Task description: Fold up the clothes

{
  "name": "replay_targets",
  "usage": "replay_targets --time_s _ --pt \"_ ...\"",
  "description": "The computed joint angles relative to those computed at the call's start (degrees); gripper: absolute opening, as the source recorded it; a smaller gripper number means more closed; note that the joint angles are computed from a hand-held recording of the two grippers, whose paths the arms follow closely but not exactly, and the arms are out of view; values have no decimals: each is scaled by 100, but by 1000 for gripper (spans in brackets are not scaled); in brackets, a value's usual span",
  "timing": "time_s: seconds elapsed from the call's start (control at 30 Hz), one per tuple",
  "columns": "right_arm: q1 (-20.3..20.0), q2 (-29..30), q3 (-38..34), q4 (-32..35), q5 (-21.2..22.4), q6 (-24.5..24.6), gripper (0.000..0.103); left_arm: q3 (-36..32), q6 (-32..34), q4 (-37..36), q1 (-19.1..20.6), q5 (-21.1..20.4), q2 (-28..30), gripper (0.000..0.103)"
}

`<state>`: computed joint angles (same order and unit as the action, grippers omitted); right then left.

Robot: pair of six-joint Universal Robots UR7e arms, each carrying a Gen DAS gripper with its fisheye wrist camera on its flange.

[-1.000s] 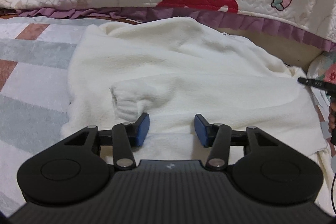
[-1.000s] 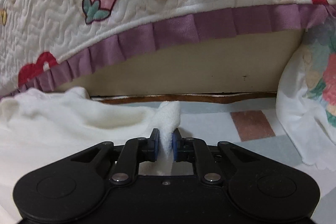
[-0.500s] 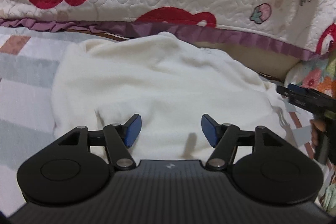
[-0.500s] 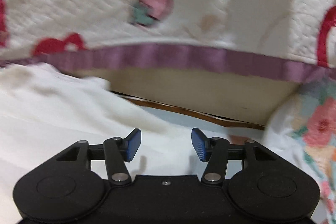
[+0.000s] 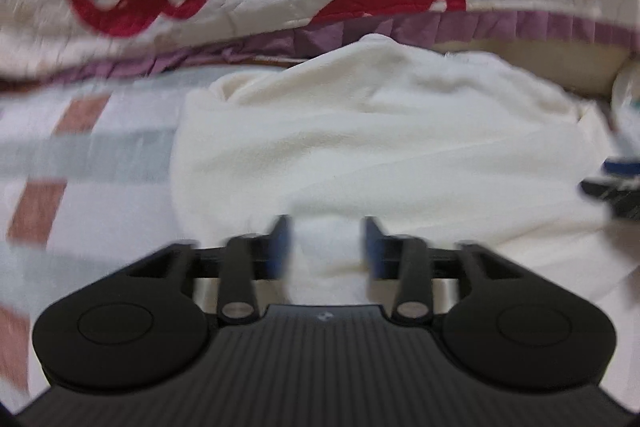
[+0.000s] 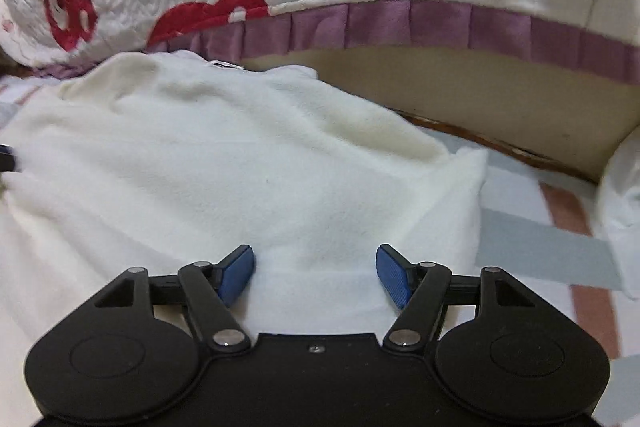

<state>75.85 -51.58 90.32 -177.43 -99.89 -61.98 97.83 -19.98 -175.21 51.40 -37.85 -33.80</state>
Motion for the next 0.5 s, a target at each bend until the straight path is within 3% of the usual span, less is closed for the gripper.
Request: replay_targets --time_s 0.07,0.13,0.27,0.37,0.5 --pt "65 -106 158 92 20 114 69 267 -345 84 -46 -238 -313 67" --pt "32 -222 168 686 116 214 72 555 -790 157 -63 -428 -594 74" --pt "-41 -230 493 81 219 215 74 1075 -1762 284 -22 -822 -1030 74" --pt "-13 -270 570 16 164 483 75 1218 -2138 1189 -107 -721 -1300 74" --pt "93 -656 941 121 -96 346 75 1462 -2404 2121 -386 -743 -1840 74"
